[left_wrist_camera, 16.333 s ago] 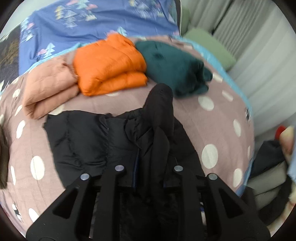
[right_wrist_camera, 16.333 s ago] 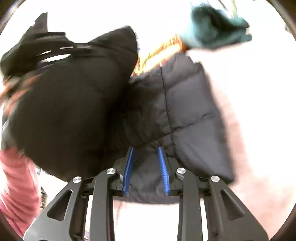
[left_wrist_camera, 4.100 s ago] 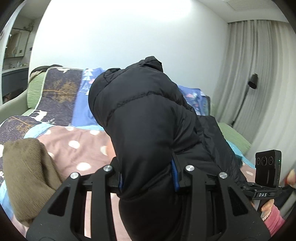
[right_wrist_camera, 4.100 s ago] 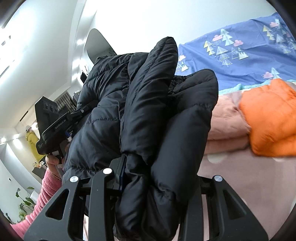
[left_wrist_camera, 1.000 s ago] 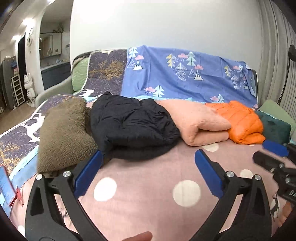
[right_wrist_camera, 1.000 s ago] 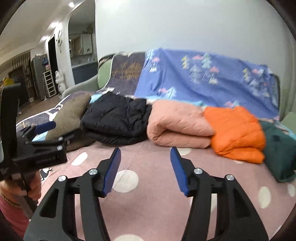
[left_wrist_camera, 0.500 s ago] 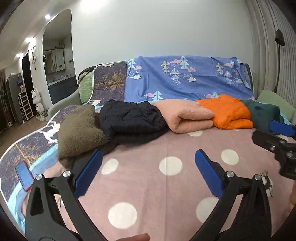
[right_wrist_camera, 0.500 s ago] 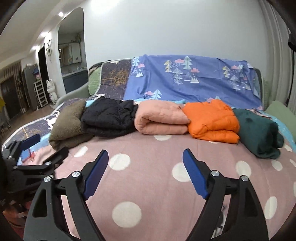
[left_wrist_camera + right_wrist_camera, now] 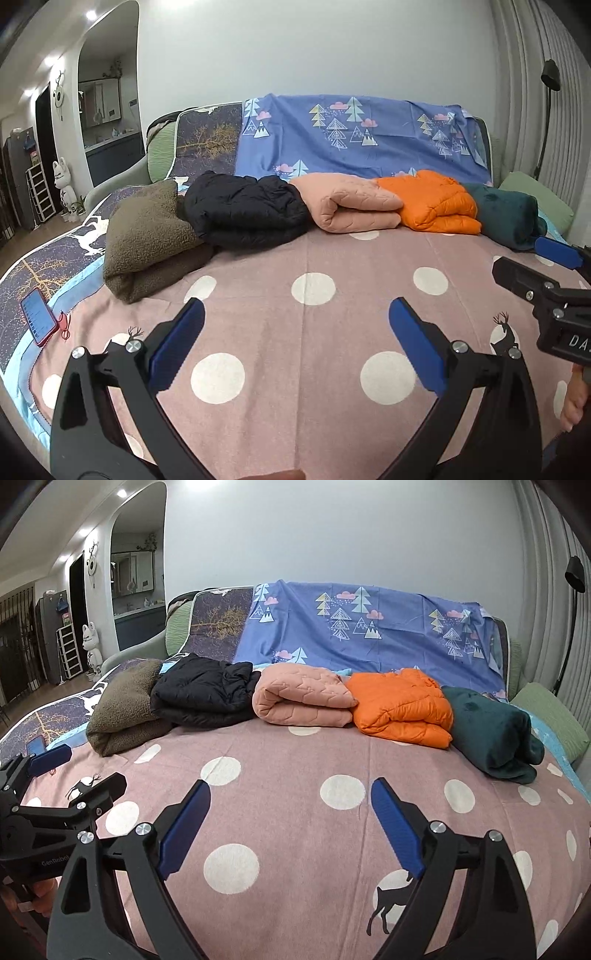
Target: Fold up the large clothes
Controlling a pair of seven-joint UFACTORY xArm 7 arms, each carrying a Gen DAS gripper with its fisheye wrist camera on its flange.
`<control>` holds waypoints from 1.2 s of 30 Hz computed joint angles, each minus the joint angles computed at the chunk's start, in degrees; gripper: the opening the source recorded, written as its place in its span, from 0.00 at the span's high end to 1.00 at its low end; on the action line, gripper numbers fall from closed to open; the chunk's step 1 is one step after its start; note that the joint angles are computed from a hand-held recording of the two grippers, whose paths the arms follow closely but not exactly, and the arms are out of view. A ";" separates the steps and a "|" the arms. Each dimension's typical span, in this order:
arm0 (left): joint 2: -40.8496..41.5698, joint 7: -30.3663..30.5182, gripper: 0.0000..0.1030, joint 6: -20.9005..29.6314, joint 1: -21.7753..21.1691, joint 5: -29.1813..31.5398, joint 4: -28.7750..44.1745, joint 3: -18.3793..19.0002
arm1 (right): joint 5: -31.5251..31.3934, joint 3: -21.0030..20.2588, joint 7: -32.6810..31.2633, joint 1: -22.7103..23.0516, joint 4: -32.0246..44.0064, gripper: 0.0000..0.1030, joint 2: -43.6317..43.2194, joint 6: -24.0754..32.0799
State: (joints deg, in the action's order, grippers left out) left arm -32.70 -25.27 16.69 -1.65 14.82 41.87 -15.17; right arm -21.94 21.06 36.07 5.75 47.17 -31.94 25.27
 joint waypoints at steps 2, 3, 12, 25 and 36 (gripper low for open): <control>-0.26 0.11 0.02 -0.03 -0.48 -0.31 -0.29 0.30 | -0.39 0.42 0.30 -0.22 -0.01 0.14 -0.29 0.44; -0.37 0.31 0.02 -0.13 -0.79 -0.52 -0.47 0.56 | -0.46 0.46 0.31 -0.20 0.06 0.14 -0.27 0.61; 0.86 0.98 0.02 0.59 -0.41 -0.53 0.44 0.74 | -2.74 1.70 1.43 -0.83 1.27 0.14 1.12 1.68; 2.95 0.41 0.02 2.72 -0.77 -0.05 2.05 1.37 | -5.01 1.31 3.00 -0.18 2.39 0.14 3.34 2.55; 3.66 -0.75 0.02 2.87 -0.66 1.01 2.36 0.94 | -6.55 0.96 4.37 0.18 2.54 0.14 4.28 2.64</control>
State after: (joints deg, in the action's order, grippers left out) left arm -29.03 -26.02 19.57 -2.31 15.83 44.23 -14.23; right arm -28.49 22.02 40.44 5.93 49.72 -27.66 27.91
